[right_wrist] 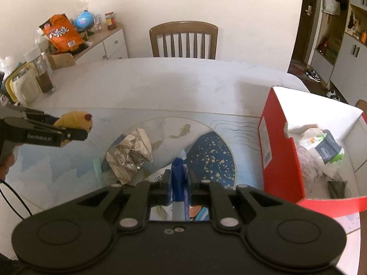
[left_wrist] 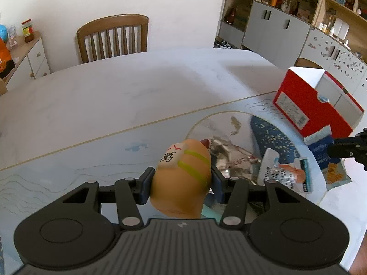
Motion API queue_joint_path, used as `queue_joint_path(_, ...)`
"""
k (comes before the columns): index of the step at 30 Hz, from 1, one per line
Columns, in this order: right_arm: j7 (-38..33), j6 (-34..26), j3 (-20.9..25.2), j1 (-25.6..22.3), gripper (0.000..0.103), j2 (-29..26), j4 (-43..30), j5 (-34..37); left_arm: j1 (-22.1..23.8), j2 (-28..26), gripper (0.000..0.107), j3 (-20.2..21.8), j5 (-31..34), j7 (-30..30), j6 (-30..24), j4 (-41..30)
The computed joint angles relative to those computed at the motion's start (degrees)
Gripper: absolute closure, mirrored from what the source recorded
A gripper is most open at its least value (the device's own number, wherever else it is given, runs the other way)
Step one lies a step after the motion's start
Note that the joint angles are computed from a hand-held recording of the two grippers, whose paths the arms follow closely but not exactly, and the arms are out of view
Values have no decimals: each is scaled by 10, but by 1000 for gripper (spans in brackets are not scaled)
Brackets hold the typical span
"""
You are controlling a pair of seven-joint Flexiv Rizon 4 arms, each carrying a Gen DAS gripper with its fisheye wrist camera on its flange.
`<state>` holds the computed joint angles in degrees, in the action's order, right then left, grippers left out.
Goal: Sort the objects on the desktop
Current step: 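Carry the orange toy figure and blue packet with both tools over the red shoebox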
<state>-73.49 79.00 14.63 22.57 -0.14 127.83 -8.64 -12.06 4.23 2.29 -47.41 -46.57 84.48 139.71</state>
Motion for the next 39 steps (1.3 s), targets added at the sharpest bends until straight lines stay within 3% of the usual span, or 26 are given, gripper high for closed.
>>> queue_joint_path(20,-132,-18,-15,16,91,56,-5,196,-28,38,57,-9,109,-107,-18,0)
queue_joint_path(39,-309,-81,-68,-2,91,84,-48,349,-40,-14,57,-55,232,-247,-23,-75)
